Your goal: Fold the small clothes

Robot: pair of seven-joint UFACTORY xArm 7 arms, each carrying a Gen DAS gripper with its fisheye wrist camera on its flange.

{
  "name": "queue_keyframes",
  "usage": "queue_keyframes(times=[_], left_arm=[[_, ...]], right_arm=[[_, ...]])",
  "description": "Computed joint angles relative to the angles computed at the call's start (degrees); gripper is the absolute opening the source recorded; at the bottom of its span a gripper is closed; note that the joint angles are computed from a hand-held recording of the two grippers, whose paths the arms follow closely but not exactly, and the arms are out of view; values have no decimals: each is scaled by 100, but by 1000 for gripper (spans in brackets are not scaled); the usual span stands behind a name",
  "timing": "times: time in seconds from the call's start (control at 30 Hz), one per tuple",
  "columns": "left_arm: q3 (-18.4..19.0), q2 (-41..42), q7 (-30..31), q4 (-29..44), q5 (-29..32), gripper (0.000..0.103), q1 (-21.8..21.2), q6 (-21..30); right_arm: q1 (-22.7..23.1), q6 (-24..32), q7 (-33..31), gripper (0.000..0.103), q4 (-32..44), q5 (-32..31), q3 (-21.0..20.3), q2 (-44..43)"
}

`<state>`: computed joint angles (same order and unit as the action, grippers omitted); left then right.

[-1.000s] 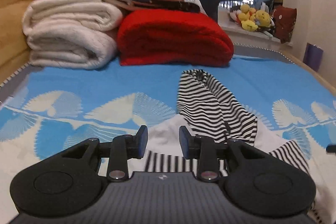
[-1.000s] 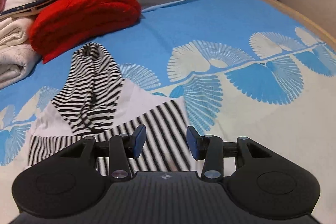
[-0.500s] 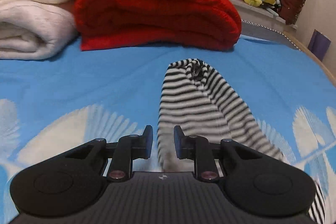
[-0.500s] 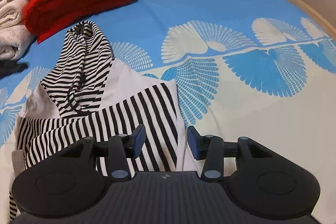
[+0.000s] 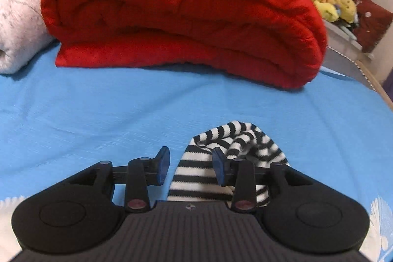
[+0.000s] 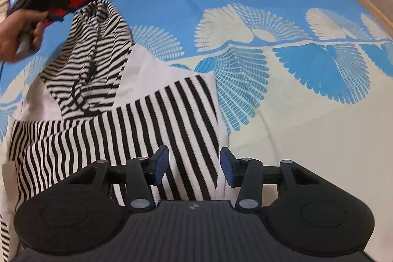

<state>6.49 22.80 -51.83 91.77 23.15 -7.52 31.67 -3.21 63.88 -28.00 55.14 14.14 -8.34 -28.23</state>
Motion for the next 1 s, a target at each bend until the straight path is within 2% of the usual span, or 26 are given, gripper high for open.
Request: queue_keyframes(times=[0.1,0.13,0.2,0.23,0.33,0.43,0.5,0.53,0.6,0.63,0.67,0.7,0.73,0.8,0.83,0.87,0.9,0.93,1.0], left_arm=[[-8,293,100,279,-27,39,-5,98],[-23,343,190,335,-32,22,-11,114],[-60,419,499,486,-17,4,-46,290],[-19,322,489,381,74,4,-121,245],[-82,-389,525,-477,311,3,-255,-387],[-429,-1696,822,-1875,336,3,-310,-1019],[-799,-2771,1344,-2832,141,3,-336,-1110],[-857,-3371,1410,-3298,30,3,-545,-1065],[-786,-4570,1216,-3974,-18,3,-1415,-313],[-1025,-5170,1349,-4260,-352,3,-1620,127],[-1421,-5769,1681,-4564,-925,3,-1585,398],[-1774,-6221,1779,-4668,-1525,4,-1630,909],[-1895,-6578,1744,-4704,-1995,6,-1890,1439],[-2259,-7049,1257,-4622,-2422,9,-2108,2289],[-2472,-7280,706,-4604,-2436,14,-2059,2529],[-2705,-7648,107,-4699,-2621,18,-1770,2592],[-2901,-8113,-493,-4881,-2926,27,-1369,2535],[-3049,-8597,-1093,-5122,-3178,29,-1019,2410],[-3226,-9009,-1799,-5438,-3096,32,-629,2188]], right_arm=[[-3,-79,-86,48,-59,-75,20,-30],[-5,-96,-96,48,-68,-89,22,-28],[-19,-105,-82,48,-63,-125,31,-4],[-25,-98,-70,48,-48,-133,31,11],[-30,-92,-59,48,21,-110,11,29],[-22,29,-14,48,187,39,-59,65],[-12,199,43,48,345,181,-113,100],[-11,278,89,48,421,268,-139,97],[-5,336,127,48,500,385,-159,39],[0,368,140,48,539,436,-173,6],[-1,404,174,48,581,483,-189,-24],[-2,438,215,48,616,525,-204,-45],[-3,492,257,48,657,582,-233,-71],[-15,585,360,48,720,663,-276,-131],[-21,621,408,48,739,711,-303,-167],[-20,654,457,48,749,781,-337,-216],[-21,669,494,48,742,821,-357,-261],[-22,677,533,48,721,855,-372,-312],[-32,707,648,48,655,898,-390,-392]])
